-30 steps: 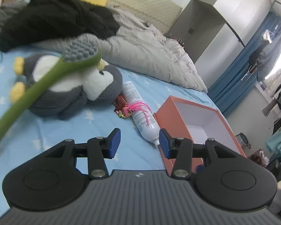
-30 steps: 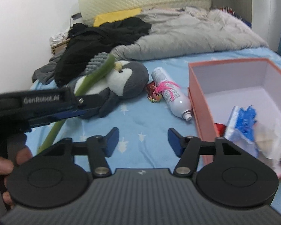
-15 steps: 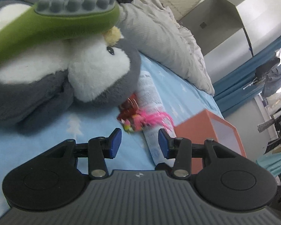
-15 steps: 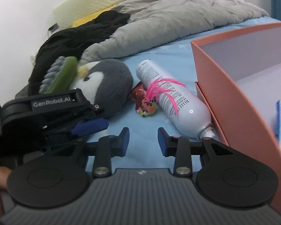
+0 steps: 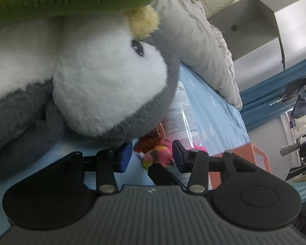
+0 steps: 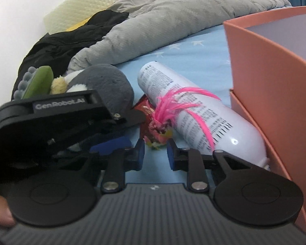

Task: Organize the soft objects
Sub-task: 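Move both open tools back toward the penguin plush and spray can, then close the left tool on the red candy wrapper while the right tool grasps the pink bird toy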

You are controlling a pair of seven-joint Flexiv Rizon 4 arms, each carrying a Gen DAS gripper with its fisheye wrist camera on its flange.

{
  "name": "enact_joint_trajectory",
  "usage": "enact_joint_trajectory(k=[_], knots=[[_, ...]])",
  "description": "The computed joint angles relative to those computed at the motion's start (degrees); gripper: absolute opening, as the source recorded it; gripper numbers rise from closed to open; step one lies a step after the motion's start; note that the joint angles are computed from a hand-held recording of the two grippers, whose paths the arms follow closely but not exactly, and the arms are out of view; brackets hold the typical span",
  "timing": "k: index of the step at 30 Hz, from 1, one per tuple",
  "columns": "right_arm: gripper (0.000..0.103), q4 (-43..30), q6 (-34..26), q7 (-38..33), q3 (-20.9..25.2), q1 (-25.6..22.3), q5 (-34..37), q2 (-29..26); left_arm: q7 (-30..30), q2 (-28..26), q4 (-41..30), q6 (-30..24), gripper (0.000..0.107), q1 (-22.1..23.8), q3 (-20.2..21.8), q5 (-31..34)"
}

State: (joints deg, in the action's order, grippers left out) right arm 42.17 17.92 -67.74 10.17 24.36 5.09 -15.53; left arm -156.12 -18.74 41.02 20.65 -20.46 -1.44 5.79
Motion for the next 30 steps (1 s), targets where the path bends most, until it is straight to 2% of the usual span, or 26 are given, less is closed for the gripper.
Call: enact_joint_trajectory(k=[3,6,10,14,20,24,30], knots=[[0.025,-0.11,0.46,2.65,-0.57,1.27,-2.02,-0.53,-1.22,0.31,2.42,2.77,0.049,1.06,-0.14,-1.77],[0.025,-2.40,-2.29,6.25,-1.15,2.69,-4.23,-1.79,-2.04,0.87,5.25,6.30,0.049,2.00,-0.33,-3.37],[0.026,-1.80,-2.96,13.08,-2.00,3.97,-6.84,-1.59,-1.76,0.75,6.80,9.10,0.049,2.87,-0.66,-4.79],[0.026,1.64,0.73,17.32,-2.16,4.50,-9.53,-0.43,-0.91,0.51,7.50,10.01,0.038,3.39,-0.75,-5.83],[0.026,0.48,1.18,17.24,-1.37,4.20,-8.71,-1.72,0.73,0.79,9.12,12.18,0.035,4.06,-0.74,-6.93],[0.025,-1.05,-0.66,18.30,-1.52,4.46,-8.61,-2.49,1.15,0.56,8.90,12.31,0.032,4.05,-0.67,-6.92],[0.014,-0.84,-0.93,18.13,-1.45,3.71,-7.98,-1.87,0.70,1.38,9.92,12.61,0.030,3.49,-0.54,-5.96]])
